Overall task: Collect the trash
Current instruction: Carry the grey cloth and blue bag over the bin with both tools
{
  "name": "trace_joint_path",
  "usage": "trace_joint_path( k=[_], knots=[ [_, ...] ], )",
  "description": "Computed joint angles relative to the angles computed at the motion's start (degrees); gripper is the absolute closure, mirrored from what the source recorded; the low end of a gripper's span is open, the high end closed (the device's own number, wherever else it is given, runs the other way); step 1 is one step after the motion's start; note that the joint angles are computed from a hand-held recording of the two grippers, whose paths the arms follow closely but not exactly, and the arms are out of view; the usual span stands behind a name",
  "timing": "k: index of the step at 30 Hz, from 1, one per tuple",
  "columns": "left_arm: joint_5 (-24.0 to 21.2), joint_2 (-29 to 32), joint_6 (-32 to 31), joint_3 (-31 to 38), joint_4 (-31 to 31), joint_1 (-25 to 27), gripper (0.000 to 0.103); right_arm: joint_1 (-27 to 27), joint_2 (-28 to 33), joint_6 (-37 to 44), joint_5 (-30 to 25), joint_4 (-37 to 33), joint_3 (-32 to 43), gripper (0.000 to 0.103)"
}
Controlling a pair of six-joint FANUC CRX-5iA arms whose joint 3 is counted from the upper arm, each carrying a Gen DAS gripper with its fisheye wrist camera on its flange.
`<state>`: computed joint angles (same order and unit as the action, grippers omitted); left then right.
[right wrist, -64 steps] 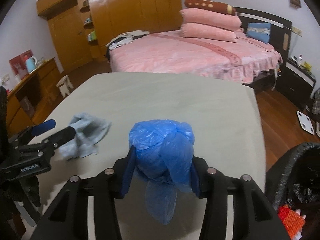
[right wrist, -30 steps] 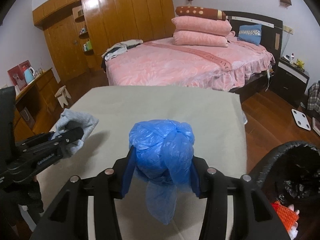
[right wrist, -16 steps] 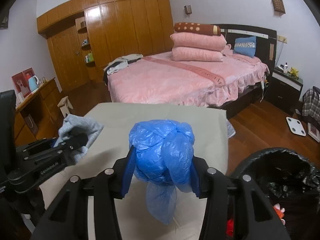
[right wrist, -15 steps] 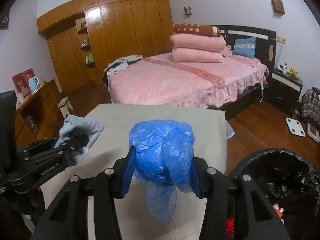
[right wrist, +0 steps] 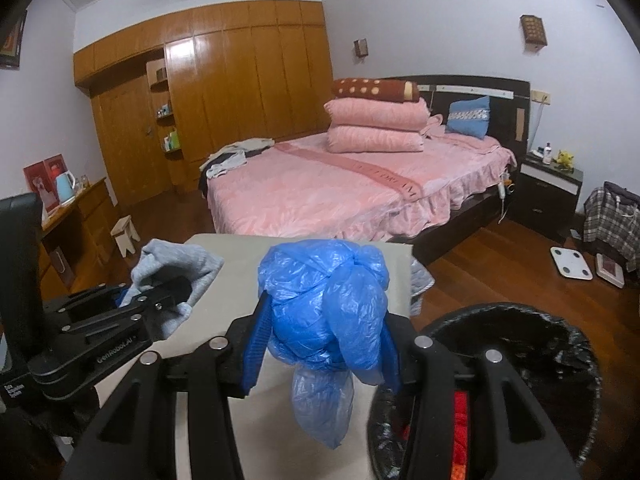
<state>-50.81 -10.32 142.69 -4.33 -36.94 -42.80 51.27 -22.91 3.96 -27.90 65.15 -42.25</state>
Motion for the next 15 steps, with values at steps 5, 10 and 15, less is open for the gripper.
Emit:
trace_joint_path(
  k=[5,10,15],
  knots=[
    [-0.5,1.0,1.3,2.1,-2.6,-4.0,0.081,0.3,-3.7,-1.6,-2.2,1.5,-2.3,0.056],
    [-0.7,2.8,3.0,4.6,-5.8,-7.9,0.081,0.4,-7.6,-2.8,-5.2,2.4,-4.6,0.056],
    [1.3,4.9,2.7,6.6,-7.0,-10.2,0.081,1.4,-11.0,-4.2,-10.1,3.6,-6.9,0.056]
  ],
)
